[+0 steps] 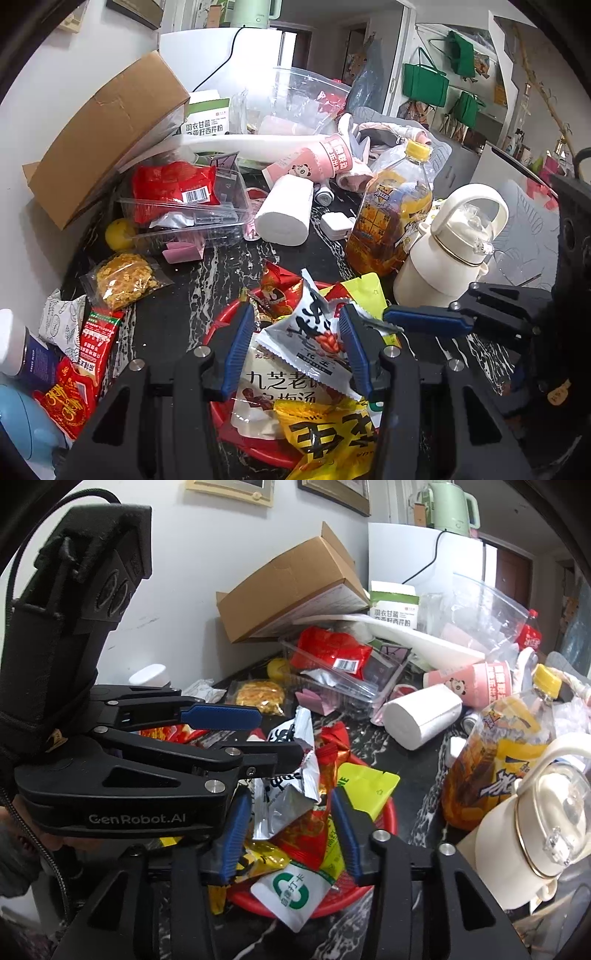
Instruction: Organize snacks
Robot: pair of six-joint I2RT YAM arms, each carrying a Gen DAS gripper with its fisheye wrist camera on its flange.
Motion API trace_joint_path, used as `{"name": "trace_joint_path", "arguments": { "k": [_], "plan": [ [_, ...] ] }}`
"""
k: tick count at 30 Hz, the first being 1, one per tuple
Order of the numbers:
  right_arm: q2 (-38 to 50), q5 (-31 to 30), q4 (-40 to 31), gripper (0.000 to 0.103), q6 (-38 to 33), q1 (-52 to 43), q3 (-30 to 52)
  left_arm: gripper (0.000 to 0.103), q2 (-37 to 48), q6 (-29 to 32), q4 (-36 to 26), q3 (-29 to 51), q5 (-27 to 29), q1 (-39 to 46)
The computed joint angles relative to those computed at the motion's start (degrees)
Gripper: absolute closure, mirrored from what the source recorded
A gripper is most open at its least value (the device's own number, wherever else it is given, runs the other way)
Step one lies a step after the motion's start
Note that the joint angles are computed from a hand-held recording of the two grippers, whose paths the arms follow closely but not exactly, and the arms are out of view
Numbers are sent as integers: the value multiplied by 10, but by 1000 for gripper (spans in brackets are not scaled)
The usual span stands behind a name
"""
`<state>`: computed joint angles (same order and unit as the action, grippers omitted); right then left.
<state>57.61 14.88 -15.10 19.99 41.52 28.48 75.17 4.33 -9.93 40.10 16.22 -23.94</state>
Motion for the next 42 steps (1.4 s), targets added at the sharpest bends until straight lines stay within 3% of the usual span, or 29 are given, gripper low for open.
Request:
{"name": "trace_joint_path", "arguments": {
  "k": [7, 9, 11, 13, 26, 34, 42],
  "plan": [
    [-5, 16, -11, 56, 11, 11, 5, 56, -2, -2, -9, 3, -1, 4],
    [-5, 16, -10, 56, 14, 13, 4, 49, -6, -1, -9, 3, -1, 4],
    [-6, 18, -10, 56, 15, 15, 4, 32, -17, -6, 1, -5, -6, 3],
    [-6, 19, -11, 56, 15, 16, 6, 28, -35, -11, 14, -15, -13, 1],
    [-39, 44, -49, 56, 40, 39, 18, 28, -102, -12, -30, -13, -41, -1],
    [-75, 150, -147, 56, 108, 134, 60, 28, -204, -18, -98, -22, -58, -2],
    [-73, 304, -314, 50, 270, 298, 133, 28, -341, -18, -200, -20, -78, -11]
  ]
}}
